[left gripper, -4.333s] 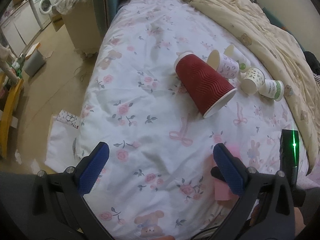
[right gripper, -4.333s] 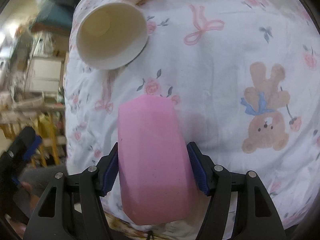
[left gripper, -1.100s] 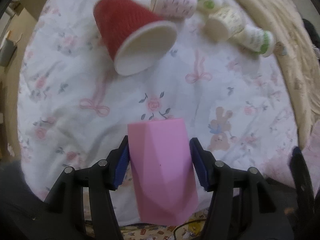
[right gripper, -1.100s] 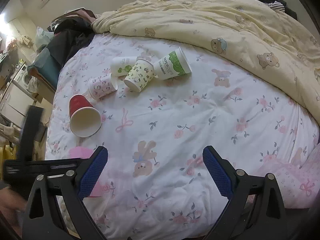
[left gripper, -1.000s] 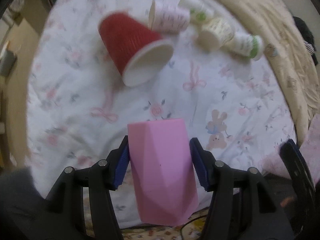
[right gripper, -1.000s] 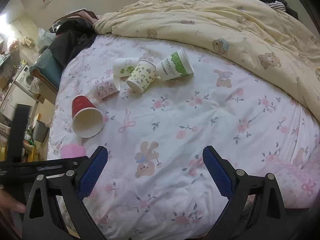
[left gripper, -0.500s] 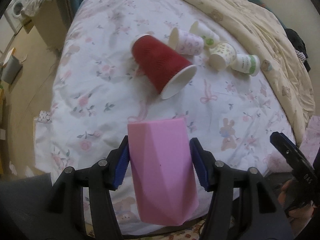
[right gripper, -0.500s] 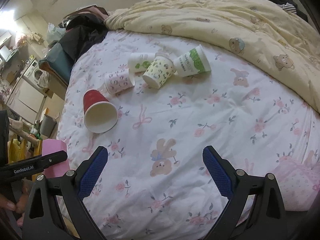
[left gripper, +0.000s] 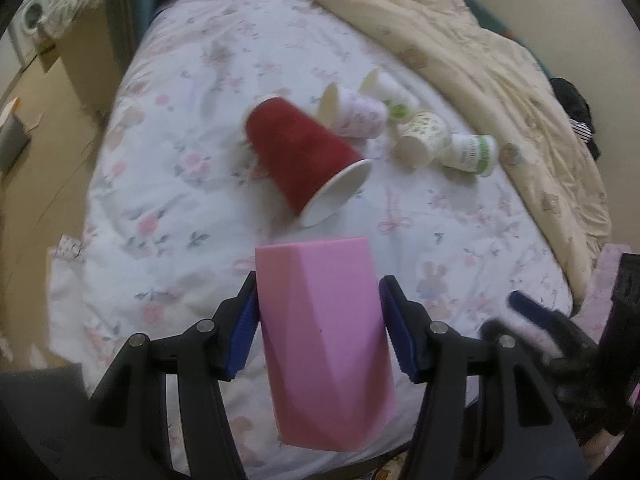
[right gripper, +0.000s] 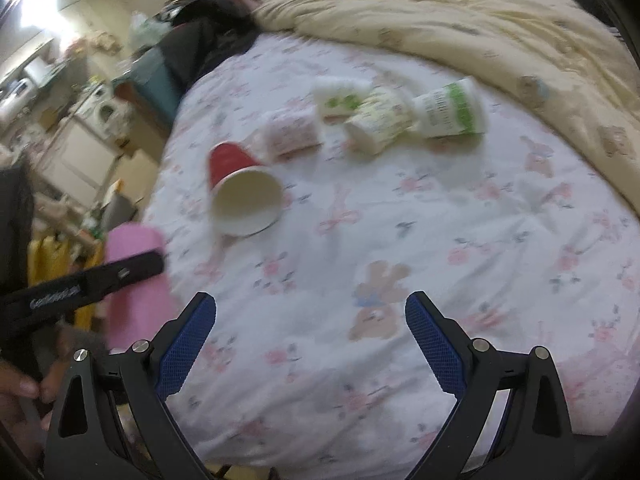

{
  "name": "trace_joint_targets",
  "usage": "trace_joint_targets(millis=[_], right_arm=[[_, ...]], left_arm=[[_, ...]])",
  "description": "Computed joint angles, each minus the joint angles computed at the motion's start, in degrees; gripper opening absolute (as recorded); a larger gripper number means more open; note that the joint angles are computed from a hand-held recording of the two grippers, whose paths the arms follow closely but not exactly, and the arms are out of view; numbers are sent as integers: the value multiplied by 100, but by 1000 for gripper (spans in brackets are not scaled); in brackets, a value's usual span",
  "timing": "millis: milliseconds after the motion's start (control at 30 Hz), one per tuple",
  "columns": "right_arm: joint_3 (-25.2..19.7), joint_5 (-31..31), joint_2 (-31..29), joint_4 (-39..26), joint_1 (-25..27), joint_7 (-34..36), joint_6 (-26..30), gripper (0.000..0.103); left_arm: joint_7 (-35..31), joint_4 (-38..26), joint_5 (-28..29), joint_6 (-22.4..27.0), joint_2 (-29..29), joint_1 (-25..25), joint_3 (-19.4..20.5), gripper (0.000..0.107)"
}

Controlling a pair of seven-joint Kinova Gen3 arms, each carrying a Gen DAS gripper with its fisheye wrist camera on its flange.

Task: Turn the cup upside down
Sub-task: 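Rotate the pink cup with the left tool so its open rim faces down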

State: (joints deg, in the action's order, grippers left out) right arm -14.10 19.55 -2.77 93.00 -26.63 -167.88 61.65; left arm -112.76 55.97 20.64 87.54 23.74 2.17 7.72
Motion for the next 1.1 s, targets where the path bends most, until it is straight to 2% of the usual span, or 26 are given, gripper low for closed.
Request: trace_joint_targets(millis=[133,333,567,800,1033,1100], right_arm=[[75,-382,-124,179,52,459,-665,98],[106,-842,-45,174,132,940,-960,98],[235,-1594,-8,276,224,1649,-1437,98],[235,-1596,158,141,221,1618,-1068,98],[281,-1504,227,101,207,1362,-696,98],[274,-1427,243,55,190,1299,-566,98]], left_arm=[[-44,62,60,-139,-54,19,20,54],[90,-57,76,26,71,-21,12,54],[-156,62,318,44,-28,-96,104,54],[-305,-13,650,263,-20,-205,148,54],[-348,-105,664,422,18,-169,136,54],[-359,-52,640,336,-28,-159,112,54]])
